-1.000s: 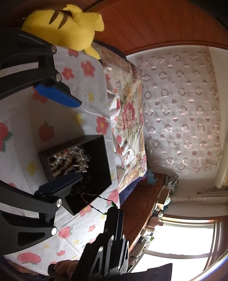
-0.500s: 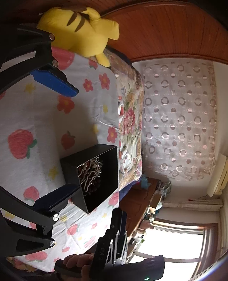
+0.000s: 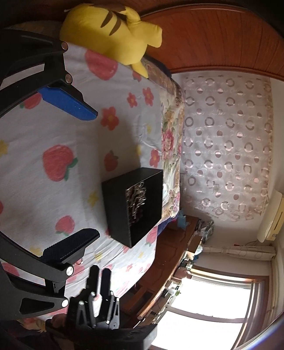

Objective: Organize jewelry
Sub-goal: 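Grasp the small gold ring with the right tool, then carry the gold ring into the box with the right tool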

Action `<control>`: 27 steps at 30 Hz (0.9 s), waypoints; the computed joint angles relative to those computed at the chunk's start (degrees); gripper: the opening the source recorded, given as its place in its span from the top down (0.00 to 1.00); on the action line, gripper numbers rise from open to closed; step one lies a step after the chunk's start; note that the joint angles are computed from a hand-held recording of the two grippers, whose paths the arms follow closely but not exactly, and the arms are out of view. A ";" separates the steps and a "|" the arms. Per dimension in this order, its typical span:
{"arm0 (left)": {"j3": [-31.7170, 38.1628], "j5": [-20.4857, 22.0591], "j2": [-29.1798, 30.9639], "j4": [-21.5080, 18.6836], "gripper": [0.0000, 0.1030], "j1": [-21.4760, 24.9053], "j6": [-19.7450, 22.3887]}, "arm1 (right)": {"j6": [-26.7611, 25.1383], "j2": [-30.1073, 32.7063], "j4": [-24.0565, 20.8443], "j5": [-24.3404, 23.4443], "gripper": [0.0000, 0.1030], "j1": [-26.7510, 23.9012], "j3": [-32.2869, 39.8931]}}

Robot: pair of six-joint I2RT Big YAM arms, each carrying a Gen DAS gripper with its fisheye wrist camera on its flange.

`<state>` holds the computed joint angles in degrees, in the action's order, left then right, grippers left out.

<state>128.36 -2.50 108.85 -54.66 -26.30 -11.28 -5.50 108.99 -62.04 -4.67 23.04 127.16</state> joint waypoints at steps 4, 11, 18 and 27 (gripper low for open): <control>-1.52 -0.32 -0.54 0.24 0.07 -0.60 0.35 | -0.42 -0.86 -0.31 -0.19 0.69 0.44 -2.89; -1.82 -0.57 -0.27 -0.57 0.07 -1.38 1.00 | 0.14 0.43 -2.05 -0.74 0.69 0.65 -2.12; -1.76 -0.75 0.02 -1.31 0.07 -1.84 1.86 | -0.28 1.09 -3.58 -0.53 0.76 0.90 -1.33; -1.04 -0.61 0.43 -1.73 0.07 -2.03 2.22 | -0.36 0.54 -2.04 -0.85 0.88 0.40 -1.21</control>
